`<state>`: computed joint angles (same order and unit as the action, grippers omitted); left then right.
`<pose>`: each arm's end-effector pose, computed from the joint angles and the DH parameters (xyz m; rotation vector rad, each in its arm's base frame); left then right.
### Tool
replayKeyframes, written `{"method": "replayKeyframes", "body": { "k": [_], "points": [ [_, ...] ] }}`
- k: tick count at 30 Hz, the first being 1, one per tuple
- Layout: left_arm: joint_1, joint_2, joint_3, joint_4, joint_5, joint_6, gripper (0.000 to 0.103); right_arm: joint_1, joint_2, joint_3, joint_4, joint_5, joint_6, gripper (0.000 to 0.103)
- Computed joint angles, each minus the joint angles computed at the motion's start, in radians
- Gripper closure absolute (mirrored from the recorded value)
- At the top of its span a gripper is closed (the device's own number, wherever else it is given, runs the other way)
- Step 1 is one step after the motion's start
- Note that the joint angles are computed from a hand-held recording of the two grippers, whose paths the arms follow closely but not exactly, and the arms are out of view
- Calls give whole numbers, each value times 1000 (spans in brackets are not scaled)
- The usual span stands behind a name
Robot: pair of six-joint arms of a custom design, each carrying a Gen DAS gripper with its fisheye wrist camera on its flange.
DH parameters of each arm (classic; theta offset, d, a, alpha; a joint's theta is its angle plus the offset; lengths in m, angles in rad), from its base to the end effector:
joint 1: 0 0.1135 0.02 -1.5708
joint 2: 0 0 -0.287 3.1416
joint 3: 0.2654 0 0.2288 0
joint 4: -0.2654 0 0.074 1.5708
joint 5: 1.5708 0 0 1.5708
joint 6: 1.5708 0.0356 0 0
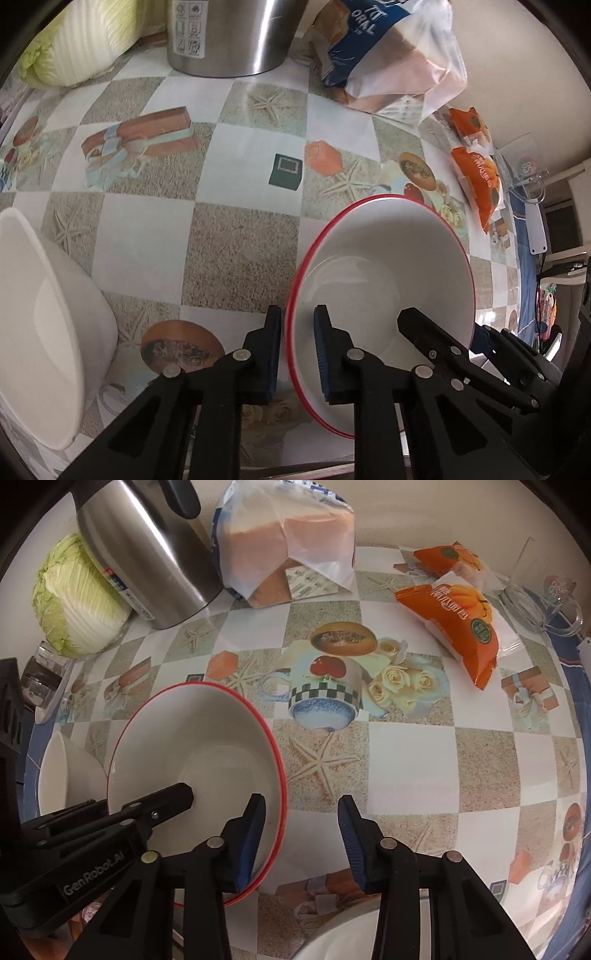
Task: Organize plates and bowls
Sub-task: 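Close both grippers on the red-rimmed bowl rim, then lift the bowl with both grippers and lower it onto the rose plate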
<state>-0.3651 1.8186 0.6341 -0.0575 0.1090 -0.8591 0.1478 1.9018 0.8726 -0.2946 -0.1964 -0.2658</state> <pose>0.2457 -0.0981 0.1063 -0.6852 2.8252 -0.4069 0.3008 0.0518 0.1211 -0.6242 2.8042 0.2615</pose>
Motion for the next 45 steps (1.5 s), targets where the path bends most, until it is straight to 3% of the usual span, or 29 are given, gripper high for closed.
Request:
{"method": "replayKeyframes", "body": {
  "k": [7,14,23,30,35,45],
  "points": [
    [-1,8,-3,19,8,-8,87,31,20,-4,19,18,25,64],
    [10,-12,-22,24,17,2,88,53,19,-13,32,-5,33,86],
    [-39,-21,8,-13,-37,2,88,27,-6,-31,43,-38,43,86],
    [-70,-110,25,-75,-71,-21,89,-19,-92,-30,-5,-67,24,86],
    [-140,-197,29,-160,-147,-88,88,-20,-189,-51,-43,-57,2,86],
    [-276,-434,-72,-226,-232,-278,89,-62,-407,-149,-133,-111,-43,86]
  ]
}}
